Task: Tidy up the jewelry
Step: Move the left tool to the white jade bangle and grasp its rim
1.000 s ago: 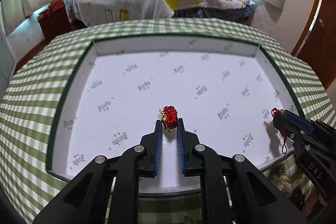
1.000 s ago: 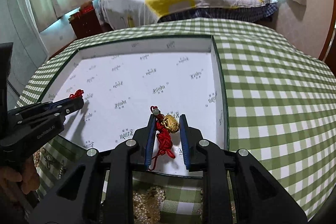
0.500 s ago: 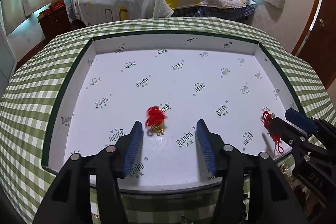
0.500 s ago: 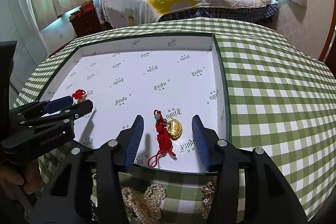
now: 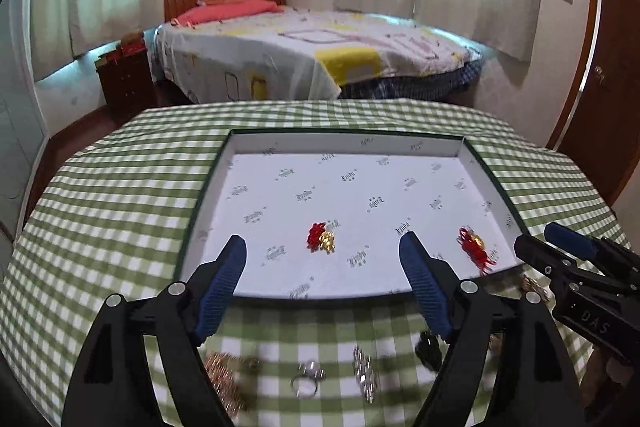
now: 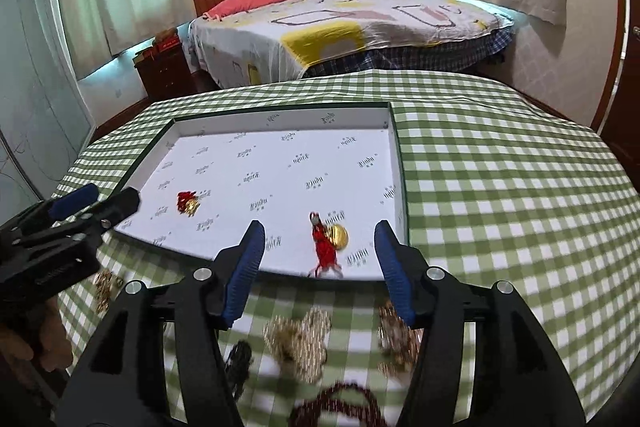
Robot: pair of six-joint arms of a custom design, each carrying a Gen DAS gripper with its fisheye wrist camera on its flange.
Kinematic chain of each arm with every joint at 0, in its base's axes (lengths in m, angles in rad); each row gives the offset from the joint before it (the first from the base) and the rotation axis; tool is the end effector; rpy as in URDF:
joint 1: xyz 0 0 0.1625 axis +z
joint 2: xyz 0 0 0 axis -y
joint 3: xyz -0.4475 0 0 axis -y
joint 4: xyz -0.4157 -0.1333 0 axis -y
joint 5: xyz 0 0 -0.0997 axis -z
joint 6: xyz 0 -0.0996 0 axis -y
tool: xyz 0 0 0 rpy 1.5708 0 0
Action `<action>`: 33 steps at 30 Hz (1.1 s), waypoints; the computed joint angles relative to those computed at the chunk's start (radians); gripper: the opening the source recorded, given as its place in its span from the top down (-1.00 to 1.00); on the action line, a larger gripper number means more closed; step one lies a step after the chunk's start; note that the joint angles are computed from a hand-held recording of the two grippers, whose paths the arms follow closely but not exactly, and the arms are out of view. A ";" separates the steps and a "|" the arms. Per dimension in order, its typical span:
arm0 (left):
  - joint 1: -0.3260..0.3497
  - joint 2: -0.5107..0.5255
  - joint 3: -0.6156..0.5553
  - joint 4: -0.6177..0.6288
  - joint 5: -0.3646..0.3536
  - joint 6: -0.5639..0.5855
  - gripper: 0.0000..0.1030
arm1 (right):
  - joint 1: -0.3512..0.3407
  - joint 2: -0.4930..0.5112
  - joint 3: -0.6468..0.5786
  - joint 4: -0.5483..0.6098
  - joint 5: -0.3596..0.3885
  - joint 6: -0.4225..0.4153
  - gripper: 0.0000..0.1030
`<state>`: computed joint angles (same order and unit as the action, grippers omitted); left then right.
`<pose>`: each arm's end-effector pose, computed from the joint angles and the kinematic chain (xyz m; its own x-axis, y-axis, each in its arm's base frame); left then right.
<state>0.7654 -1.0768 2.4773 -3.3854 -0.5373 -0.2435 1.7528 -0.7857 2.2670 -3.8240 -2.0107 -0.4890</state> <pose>-0.1328 -0.4311 0.1403 -0.7452 -0.0272 -0.6663 0.4951 0.6468 -0.5801 0.1777 -0.4633 0.0700 -0.7721 -0.2177 0.5970 -0.5578 0.6824 -0.4724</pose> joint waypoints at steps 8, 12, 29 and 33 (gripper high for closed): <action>-0.114 -0.068 0.145 0.054 0.080 -0.183 -0.52 | 0.010 -0.007 0.123 -0.133 -0.031 -0.003 -0.17; -0.165 -0.123 0.211 0.168 0.097 -0.340 -0.52 | 0.011 0.007 0.179 -0.210 -0.049 -0.013 -0.17; -0.340 -0.221 0.353 0.507 0.061 -0.762 -0.52 | -0.029 0.061 0.323 -0.429 -0.046 -0.041 -0.19; -0.358 -0.182 0.367 0.481 0.035 -0.795 -0.52 | -0.048 0.062 0.349 -0.468 -0.034 -0.040 -0.19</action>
<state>0.4071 -1.2589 2.8443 -2.9047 -0.5022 -1.0385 1.7049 -0.7240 2.6162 -4.2922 -2.0442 -0.5289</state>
